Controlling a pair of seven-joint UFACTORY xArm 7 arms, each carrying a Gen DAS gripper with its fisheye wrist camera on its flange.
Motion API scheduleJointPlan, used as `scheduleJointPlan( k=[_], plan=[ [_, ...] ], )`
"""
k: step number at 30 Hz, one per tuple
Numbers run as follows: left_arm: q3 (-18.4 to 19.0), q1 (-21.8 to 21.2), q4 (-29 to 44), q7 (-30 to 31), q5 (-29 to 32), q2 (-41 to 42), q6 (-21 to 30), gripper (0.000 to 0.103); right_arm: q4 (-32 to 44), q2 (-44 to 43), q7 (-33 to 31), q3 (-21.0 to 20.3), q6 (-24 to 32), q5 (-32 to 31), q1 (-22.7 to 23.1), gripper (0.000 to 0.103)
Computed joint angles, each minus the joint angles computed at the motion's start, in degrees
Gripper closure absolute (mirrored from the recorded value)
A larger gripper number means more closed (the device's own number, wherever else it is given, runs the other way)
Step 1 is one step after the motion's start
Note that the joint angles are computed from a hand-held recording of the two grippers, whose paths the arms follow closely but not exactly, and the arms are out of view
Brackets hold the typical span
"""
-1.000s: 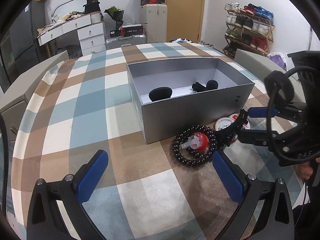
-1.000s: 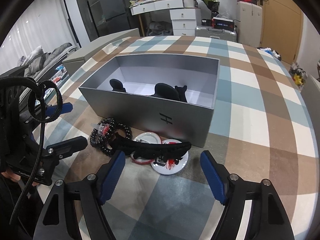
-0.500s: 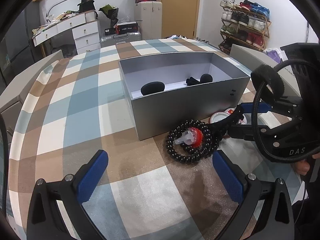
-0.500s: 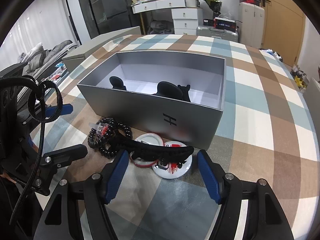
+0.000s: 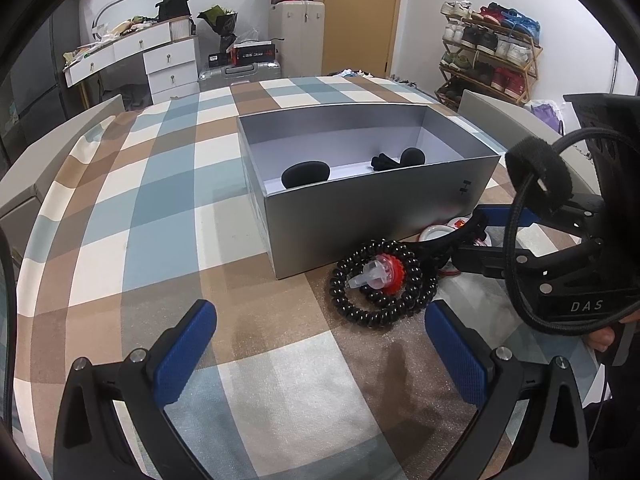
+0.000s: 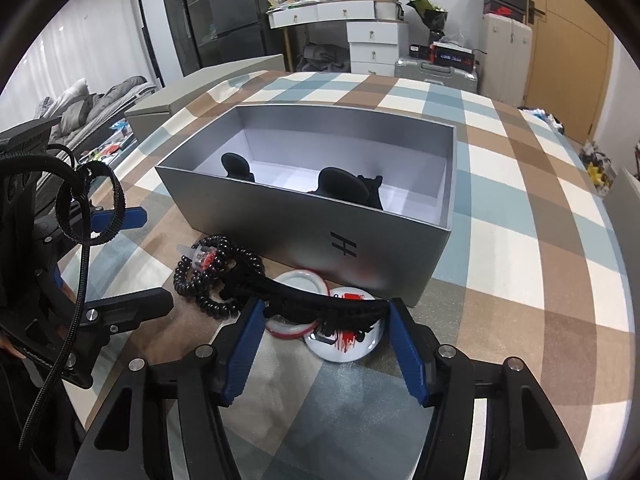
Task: Organize jewelry
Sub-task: 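Close the left tool on the black bead bracelet while the right tool grasps the black strap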
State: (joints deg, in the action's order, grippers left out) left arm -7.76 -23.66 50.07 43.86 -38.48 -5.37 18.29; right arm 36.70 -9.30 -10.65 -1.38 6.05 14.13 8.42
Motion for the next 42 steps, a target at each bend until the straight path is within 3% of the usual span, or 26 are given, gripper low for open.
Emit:
scheduleJointPlan(
  k=[9,17,20,22,24,30,32,33,34,42],
  plan=[
    [0.2,-0.3,0.2,2.7,-1.9,-0.1,0.4,0.001,-1.0,-4.2,-9.7,-5.9,-0.4,10.9,6.5,0.042],
    [0.9,0.2,3.4,9.8,-10.4,0.9,8.8,0.003,-1.6,-6.2,-9.4,-6.2,-0.9,11.5,6.5,0.042],
    [0.7,1.3,4.7,10.8,-13.1,1.6,12.1,0.018,-1.7,-6.5,-9.7,-6.7,-0.9,11.6,7.0,0.042],
    [0.4,2.1,5.5,10.0,-12.9,2.3,14.0,0.037,-1.8,-6.7,-9.9,-7.0,-0.8,11.6,7.2,0.042],
    [0.0,2.6,6.0,9.2,-12.0,2.7,15.3,0.045,-1.9,-7.0,-9.8,-6.9,-0.9,11.5,7.2,0.042],
    [-1.2,2.7,5.9,7.9,-10.5,2.6,14.1,0.045,-1.7,-6.4,-9.2,-6.5,-0.6,10.5,6.7,0.042],
    [-1.2,2.6,5.7,7.7,-10.1,2.4,13.8,0.049,-1.7,-6.4,-8.9,-6.3,-0.5,10.3,6.4,0.042],
    [-1.2,2.6,5.7,7.5,-9.9,2.4,13.8,0.059,-1.6,-6.4,-8.9,-6.3,-0.4,10.3,6.5,0.042],
    [-1.1,2.7,5.7,7.6,-10.2,2.4,14.0,0.061,-1.7,-6.4,-8.9,-6.3,-0.4,10.3,6.5,0.042],
    [-0.7,2.4,4.0,11.7,-12.6,0.5,13.5,0.068,-1.9,-6.9,-9.2,-6.9,-0.7,10.6,6.8,0.042]
  ],
)
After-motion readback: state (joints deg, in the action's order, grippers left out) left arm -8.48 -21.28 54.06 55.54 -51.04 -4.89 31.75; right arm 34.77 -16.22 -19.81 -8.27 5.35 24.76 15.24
